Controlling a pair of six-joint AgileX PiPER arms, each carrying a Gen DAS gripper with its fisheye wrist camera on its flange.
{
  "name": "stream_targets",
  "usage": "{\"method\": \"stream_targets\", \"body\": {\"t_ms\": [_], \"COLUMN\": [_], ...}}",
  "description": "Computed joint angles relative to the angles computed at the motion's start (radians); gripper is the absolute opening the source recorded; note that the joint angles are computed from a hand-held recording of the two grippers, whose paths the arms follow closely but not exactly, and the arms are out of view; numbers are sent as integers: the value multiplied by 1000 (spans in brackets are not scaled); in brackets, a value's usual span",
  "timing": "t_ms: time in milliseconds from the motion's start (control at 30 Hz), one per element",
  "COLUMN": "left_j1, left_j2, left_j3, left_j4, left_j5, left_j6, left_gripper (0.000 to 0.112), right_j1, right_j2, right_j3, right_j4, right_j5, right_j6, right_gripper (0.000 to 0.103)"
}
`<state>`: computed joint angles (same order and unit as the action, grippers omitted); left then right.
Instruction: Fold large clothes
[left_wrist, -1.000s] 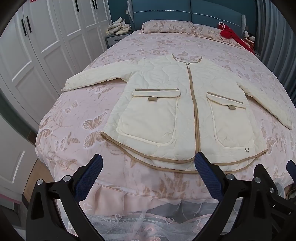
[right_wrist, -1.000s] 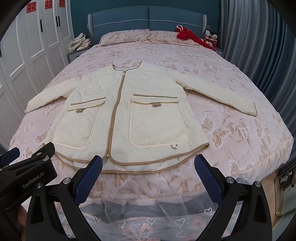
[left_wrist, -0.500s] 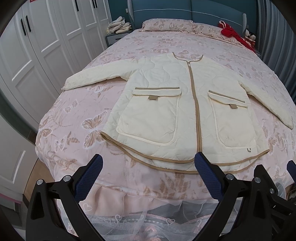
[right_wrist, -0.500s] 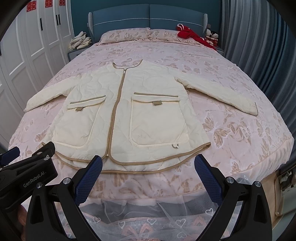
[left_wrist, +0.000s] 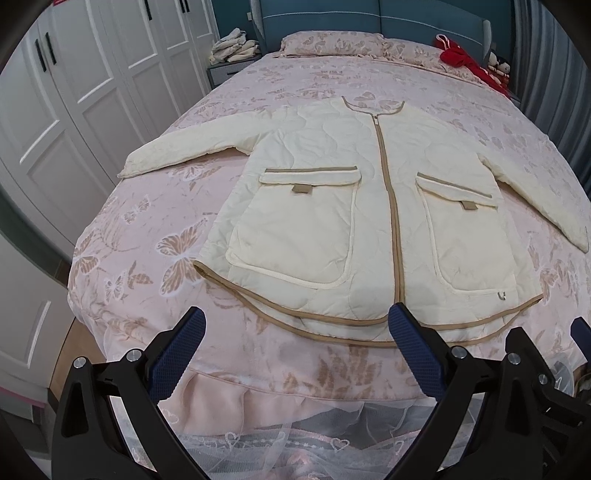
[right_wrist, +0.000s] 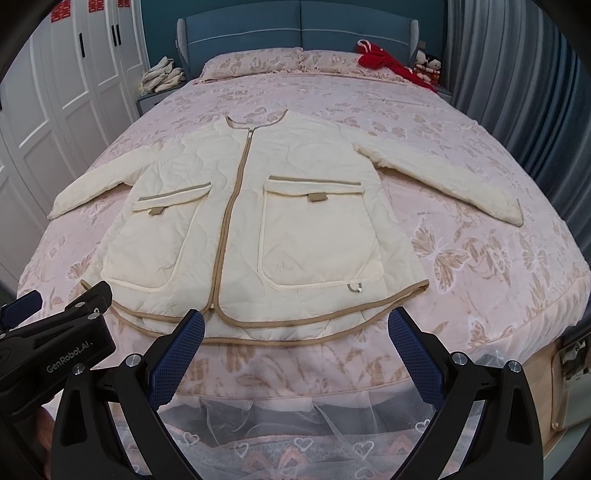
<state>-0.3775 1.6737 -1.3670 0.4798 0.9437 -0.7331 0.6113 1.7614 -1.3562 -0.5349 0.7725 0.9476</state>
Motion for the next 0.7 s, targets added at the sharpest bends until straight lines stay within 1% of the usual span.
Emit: {"method": "stream_targets", "body": {"t_ms": [67, 100, 167, 300, 333, 400, 433, 500, 533, 600, 667, 700], "left_j1": [-2, -6, 5, 41, 52, 74, 82, 100, 105, 104, 116, 124], "left_j2": [14, 26, 47, 92, 107, 139, 151, 184, 196, 232, 275, 297], "left_j3": [-8, -19, -34, -71, -84, -113, -120, -151, -157, -186, -234, -264], "left_j4": [14, 28, 31, 18, 11, -2, -8, -29, -22, 1, -29, -53], "left_j5": [-3, 3, 2, -5, -5, -2, -5, -4, -5, 6, 31, 48], "left_j6": [4, -3, -5, -10, -9, -9, -9, 1, -7, -28, 0, 24], "left_gripper": [97, 97, 97, 97, 97, 97, 97, 97, 97, 97, 97, 97], "right_j1": [-42, -76, -142, -334, -414, -522, -591, -688, -756, -840, -895, -925], "right_j2": [6, 4, 8, 38, 59, 100, 131, 192, 246, 327, 415, 479], "right_j3": [0, 17, 19, 10, -4, -42, -74, -144, -213, -317, -446, -542], "right_j4": [45, 71, 122, 273, 340, 434, 476, 522, 548, 597, 610, 591], "right_j5": [-28, -58, -86, -157, -174, -184, -188, -185, -170, -159, -118, -84], "right_j6": [-50, -72, -121, -248, -301, -373, -404, -435, -451, -479, -473, -447], "right_gripper": [98, 98, 98, 98, 98, 98, 98, 98, 98, 98, 98, 98]}}
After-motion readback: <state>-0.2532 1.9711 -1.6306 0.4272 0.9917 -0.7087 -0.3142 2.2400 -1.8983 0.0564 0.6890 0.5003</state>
